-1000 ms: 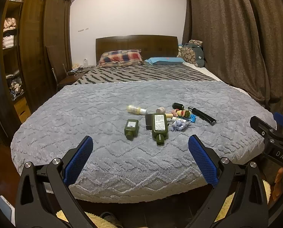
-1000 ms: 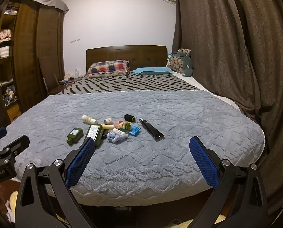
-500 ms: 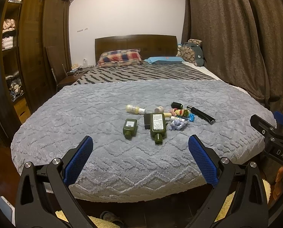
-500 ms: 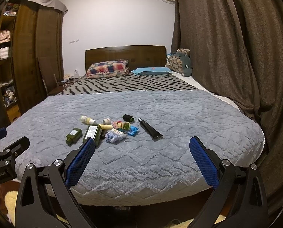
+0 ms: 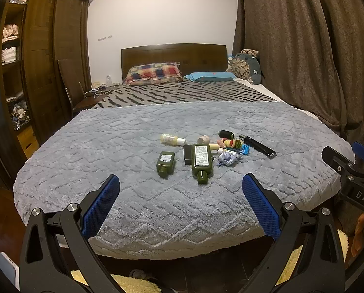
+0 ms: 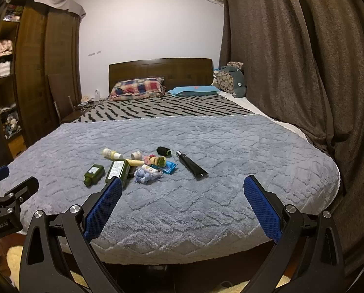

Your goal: Collect trash

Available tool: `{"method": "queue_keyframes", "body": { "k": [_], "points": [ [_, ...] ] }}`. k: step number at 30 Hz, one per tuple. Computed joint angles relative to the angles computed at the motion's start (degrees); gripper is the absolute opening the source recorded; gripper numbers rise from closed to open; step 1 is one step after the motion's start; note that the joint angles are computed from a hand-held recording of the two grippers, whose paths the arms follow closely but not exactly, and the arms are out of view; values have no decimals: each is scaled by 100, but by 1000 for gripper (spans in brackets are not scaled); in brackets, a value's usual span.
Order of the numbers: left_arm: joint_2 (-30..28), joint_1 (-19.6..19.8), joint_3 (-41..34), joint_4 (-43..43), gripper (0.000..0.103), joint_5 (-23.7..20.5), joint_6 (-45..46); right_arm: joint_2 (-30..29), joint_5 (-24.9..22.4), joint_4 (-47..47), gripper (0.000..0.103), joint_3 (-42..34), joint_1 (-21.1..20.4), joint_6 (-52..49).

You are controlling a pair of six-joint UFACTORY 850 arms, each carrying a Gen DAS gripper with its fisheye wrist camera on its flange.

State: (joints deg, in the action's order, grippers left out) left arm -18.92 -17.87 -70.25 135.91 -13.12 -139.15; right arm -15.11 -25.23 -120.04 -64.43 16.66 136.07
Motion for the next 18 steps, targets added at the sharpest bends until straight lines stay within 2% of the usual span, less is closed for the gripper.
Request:
{"method": "queue_keyframes", "body": {
  "k": [18],
  "points": [
    [-10,-2,-4,-2,95,17,-8,-45,-29,74,100,-26,40,-44]
  ]
}}
